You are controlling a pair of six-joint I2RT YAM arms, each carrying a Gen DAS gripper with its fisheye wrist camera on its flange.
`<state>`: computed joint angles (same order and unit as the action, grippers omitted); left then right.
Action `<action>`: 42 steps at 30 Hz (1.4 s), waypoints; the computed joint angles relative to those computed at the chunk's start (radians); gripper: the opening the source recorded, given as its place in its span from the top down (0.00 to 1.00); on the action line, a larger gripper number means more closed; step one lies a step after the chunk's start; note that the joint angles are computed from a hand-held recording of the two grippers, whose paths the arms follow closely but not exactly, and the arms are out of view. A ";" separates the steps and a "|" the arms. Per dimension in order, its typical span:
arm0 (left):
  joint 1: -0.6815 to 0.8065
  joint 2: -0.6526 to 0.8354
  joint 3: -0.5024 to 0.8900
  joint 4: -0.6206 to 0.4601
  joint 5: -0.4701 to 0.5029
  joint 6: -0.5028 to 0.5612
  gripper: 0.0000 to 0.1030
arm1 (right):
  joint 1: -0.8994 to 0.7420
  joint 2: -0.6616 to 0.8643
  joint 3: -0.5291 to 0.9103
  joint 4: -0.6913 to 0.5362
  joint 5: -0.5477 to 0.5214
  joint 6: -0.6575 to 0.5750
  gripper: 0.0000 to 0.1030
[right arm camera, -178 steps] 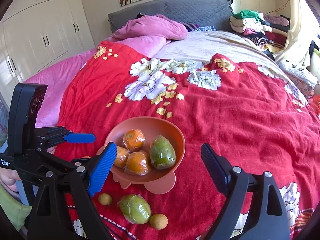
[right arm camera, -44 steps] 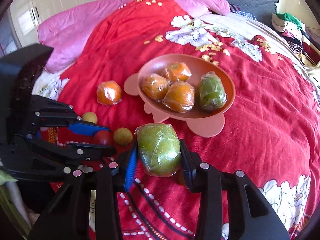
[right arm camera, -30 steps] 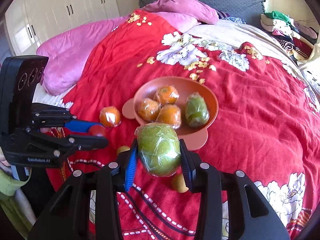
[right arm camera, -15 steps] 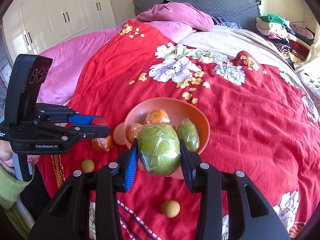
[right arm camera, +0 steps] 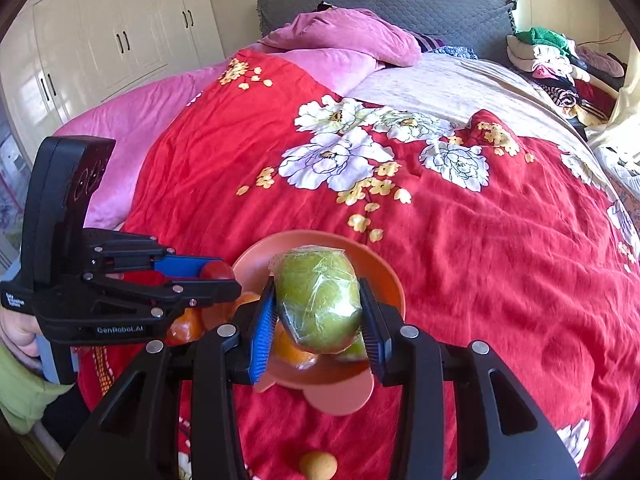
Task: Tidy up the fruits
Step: 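Carry the green fruit over the pink bowl with the right gripper while the left carries the tomato, then open the right gripper to drop the green fruit in the bowl while the left releases the tomato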
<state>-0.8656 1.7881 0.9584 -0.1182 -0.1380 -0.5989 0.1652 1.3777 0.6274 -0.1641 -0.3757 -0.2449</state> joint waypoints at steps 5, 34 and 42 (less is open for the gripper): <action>0.019 0.030 0.014 0.018 0.013 0.024 0.79 | 0.014 0.071 0.051 0.016 0.013 0.017 0.64; 0.029 0.093 -0.004 0.123 0.040 0.096 0.79 | 0.086 0.391 0.229 0.050 0.134 0.061 0.64; 0.030 0.080 -0.024 0.142 0.041 0.095 0.79 | 0.091 0.416 0.249 0.042 0.140 0.063 0.64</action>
